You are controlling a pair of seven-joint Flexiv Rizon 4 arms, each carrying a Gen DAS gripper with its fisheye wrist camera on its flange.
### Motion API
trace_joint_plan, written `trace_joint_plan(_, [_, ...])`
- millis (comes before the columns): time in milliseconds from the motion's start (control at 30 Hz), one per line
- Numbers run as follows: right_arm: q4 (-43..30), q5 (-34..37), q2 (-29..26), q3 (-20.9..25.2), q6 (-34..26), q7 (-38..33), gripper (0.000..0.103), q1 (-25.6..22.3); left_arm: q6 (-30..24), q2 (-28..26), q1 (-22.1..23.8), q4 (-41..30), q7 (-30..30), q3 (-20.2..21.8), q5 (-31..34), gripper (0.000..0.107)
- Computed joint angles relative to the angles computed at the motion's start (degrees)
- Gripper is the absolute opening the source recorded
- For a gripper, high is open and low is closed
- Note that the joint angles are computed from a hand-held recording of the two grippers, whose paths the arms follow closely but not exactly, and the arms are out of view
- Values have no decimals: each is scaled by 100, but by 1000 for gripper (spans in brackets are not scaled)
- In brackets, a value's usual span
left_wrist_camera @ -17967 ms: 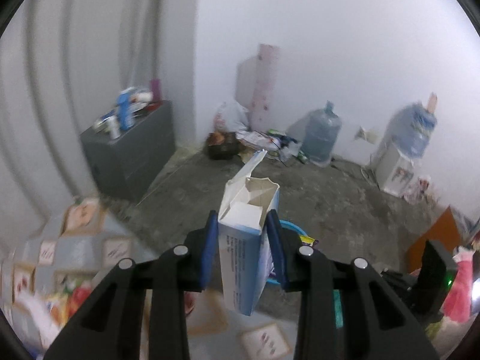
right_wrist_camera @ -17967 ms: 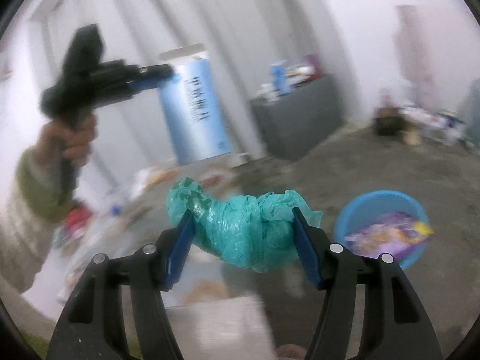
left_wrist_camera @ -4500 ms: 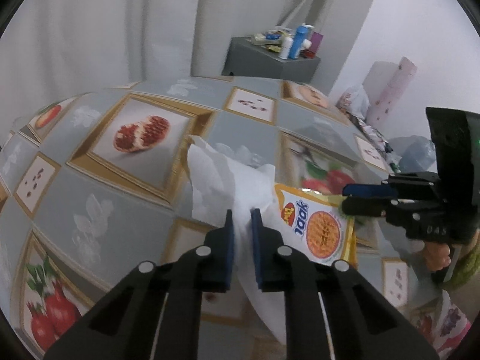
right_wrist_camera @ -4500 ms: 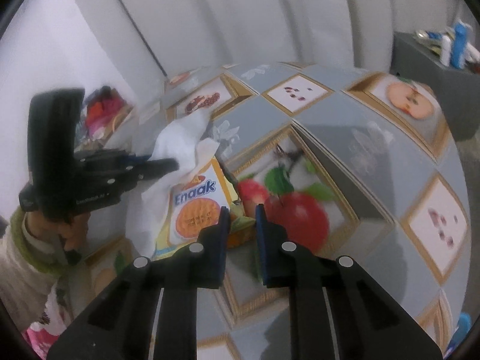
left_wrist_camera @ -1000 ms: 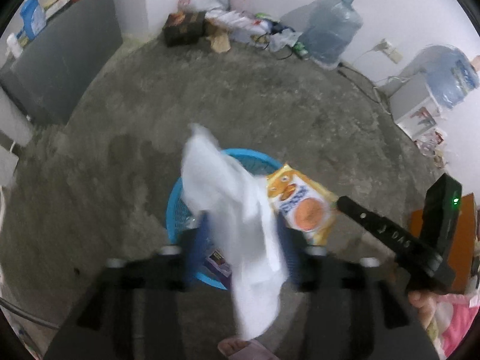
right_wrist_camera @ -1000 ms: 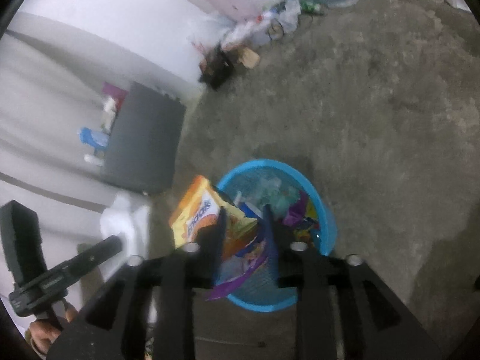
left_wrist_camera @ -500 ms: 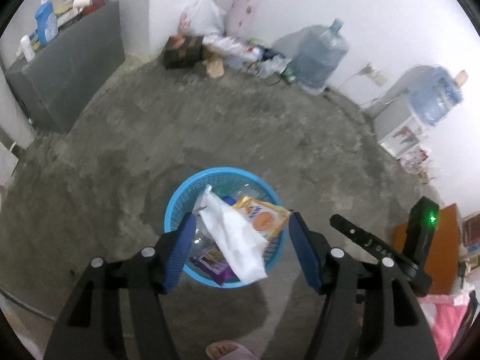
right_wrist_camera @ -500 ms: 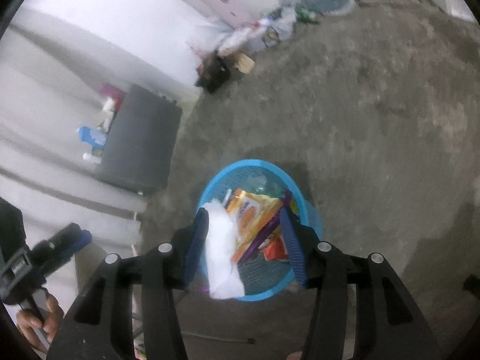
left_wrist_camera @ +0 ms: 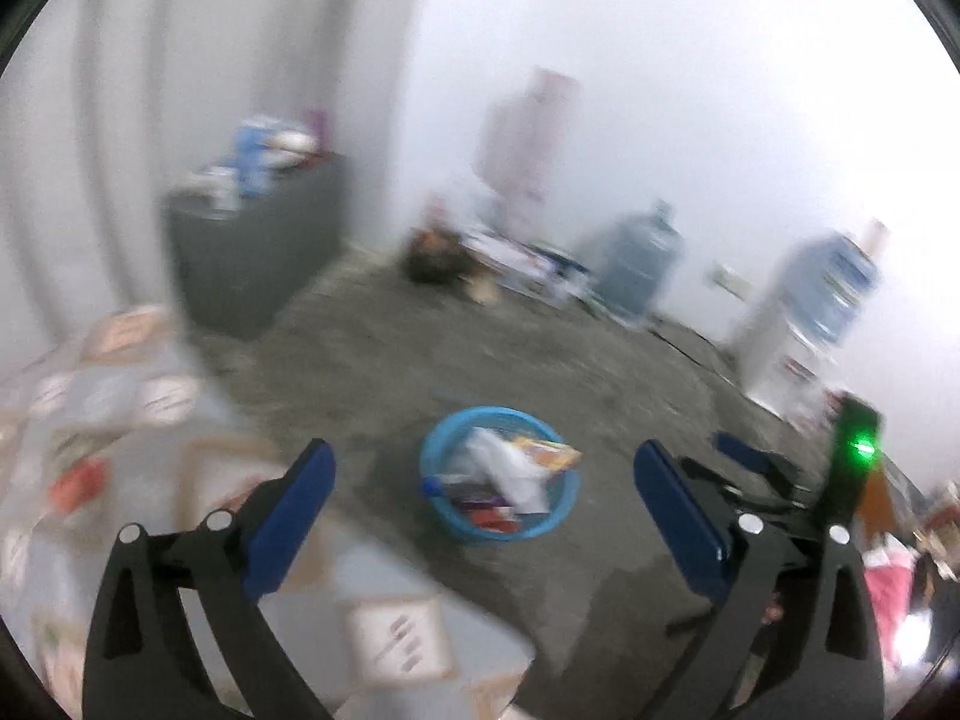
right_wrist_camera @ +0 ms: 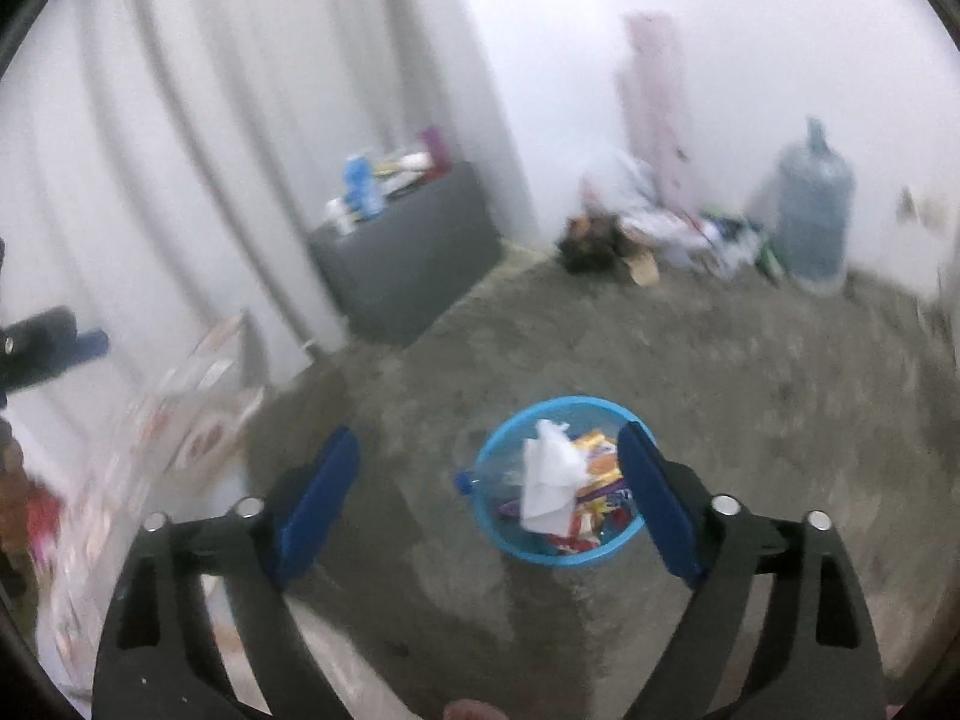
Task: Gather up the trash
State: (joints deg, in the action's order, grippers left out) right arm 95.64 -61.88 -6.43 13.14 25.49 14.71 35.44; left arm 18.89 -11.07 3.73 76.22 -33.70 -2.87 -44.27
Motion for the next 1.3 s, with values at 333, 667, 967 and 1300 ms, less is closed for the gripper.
trace_joint_plan(333, [-1424, 230, -902, -125, -694, -796, 95, 969, 3453, 1411, 40, 2316, -1636, 833, 1335, 98])
trace_joint_plan(667, [-2824, 508, -1821, -633, -2428, -2518, 95, 2092, 3258, 1943, 394, 2881, -2812, 1003, 2916, 98])
trace_joint_plan(967, [-3093, 602, -1994, -791, -2777, -2913, 95, 2381, 2725, 2031, 366, 2899, -2842, 1035, 2906, 98])
trace_joint_plan(1300, [-3191, 824, -2127, -825, -2792, -3141, 95, 2415, 2516, 1958, 429, 2774, -3060, 1024, 3107, 98])
